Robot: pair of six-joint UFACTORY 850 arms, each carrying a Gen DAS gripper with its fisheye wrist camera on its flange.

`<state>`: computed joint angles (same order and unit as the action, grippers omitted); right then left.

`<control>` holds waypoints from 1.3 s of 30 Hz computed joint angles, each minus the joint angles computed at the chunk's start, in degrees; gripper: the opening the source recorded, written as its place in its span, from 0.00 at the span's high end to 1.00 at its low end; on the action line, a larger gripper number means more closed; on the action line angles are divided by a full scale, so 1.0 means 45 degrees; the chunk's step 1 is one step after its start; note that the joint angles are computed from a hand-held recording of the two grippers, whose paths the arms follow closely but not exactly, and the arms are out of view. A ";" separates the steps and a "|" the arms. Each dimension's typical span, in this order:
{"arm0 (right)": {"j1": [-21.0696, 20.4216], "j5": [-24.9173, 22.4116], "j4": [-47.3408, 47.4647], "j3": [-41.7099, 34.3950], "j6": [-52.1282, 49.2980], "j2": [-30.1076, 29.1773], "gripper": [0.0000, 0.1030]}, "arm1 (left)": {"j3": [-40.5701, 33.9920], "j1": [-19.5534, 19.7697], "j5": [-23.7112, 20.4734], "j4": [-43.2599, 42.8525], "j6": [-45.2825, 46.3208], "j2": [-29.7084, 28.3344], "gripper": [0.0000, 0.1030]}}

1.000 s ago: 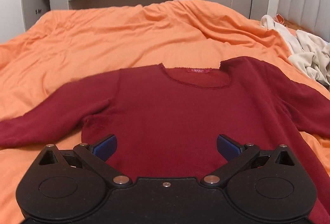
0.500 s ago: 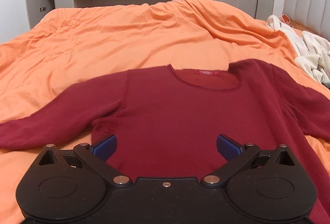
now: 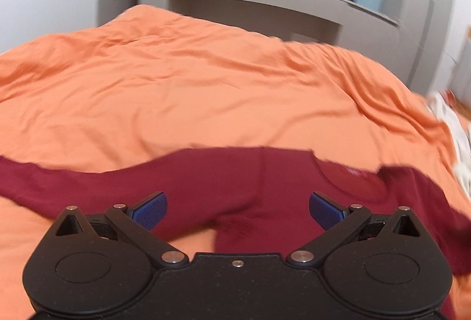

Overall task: Fold small clothes
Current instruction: 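Grasp the sweater sleeve cuff with the right gripper and lift it, then fold the held sleeve across the sweater body and open the right gripper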

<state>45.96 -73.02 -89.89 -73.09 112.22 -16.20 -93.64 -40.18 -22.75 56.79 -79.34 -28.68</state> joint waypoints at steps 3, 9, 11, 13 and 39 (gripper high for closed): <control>0.0078 0.1180 -0.0420 -0.1929 -0.2962 -0.1628 0.94 | 0.0147 0.0297 0.0038 0.0147 -0.0771 0.0229 0.00; 0.0266 0.3967 0.1292 -0.5031 -0.7801 -0.4097 0.94 | 0.0346 0.0748 0.0310 -0.0390 -0.0907 0.0532 0.01; 0.0406 0.4300 0.2391 -0.5931 -1.0453 -0.4857 0.94 | 0.0374 0.0925 0.0543 -0.1046 -0.0522 0.0560 0.01; 0.0619 0.4235 0.3000 -0.6597 -1.2461 -0.5534 0.94 | 0.0341 0.1002 0.0525 -0.1556 -0.0272 0.0543 0.01; 0.0616 0.6029 0.3281 -0.2267 -0.7555 -0.2281 0.00 | -0.0599 0.0631 -0.0058 -0.4068 0.3468 -0.0439 0.01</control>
